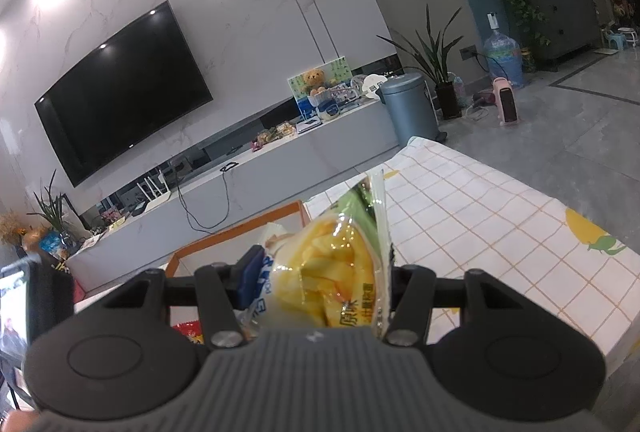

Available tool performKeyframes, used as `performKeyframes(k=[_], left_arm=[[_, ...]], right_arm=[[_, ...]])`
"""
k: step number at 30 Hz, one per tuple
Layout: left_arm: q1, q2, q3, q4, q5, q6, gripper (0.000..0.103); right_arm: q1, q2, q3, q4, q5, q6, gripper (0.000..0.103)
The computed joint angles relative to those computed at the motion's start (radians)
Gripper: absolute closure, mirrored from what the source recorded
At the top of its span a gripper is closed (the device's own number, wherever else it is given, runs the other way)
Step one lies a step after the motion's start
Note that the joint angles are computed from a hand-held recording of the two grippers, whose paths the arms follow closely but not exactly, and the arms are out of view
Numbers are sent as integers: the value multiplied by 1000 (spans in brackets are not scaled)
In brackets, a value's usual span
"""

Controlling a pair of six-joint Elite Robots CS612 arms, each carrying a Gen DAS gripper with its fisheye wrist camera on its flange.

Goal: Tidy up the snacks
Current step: 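Carry the red bag over the box and open the left gripper, then lower the yellow chip bag into the box and open the right gripper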

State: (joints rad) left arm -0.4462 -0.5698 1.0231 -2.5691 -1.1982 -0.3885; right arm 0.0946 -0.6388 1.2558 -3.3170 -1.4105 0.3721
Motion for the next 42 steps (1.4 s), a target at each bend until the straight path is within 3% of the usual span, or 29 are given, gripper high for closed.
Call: performKeyframes(k=[5, 9, 11, 15, 17, 20, 22, 26, 28, 35, 42], left_arm=[[1, -7, 19, -20, -18, 2, 8], [14, -22, 60, -109, -101, -6, 7], [13, -29, 76, -132, -99, -3, 6], [7, -39, 89, -119, -64, 13, 6], [10, -43, 90, -105, -83, 9, 6], [15, -47, 64, -5, -122, 3, 6], [12, -50, 66, 7, -114, 11, 6], [11, -59, 135, -194, -103, 26, 6], [5, -63, 153, -251, -81, 58, 2], [-6, -67, 161, -287, -51, 89, 2], [-7, -78, 176, -292, -6, 51, 2]], right_arm=[[-1, 3, -14, 25, 1, 3, 49], [3, 8, -25, 39, -6, -3, 49], [4, 9, -27, 48, -11, -8, 49], [7, 12, -37, 56, -13, -15, 49], [9, 15, -42, 61, -11, -19, 49], [8, 18, -45, 65, -6, -28, 49], [6, 19, -48, 68, 0, -31, 49], [2, 23, -52, 71, 8, -32, 49], [1, 25, -55, 73, 10, -31, 49], [-3, 29, -61, 74, 28, -24, 49], [-7, 29, -58, 71, 51, -47, 49]])
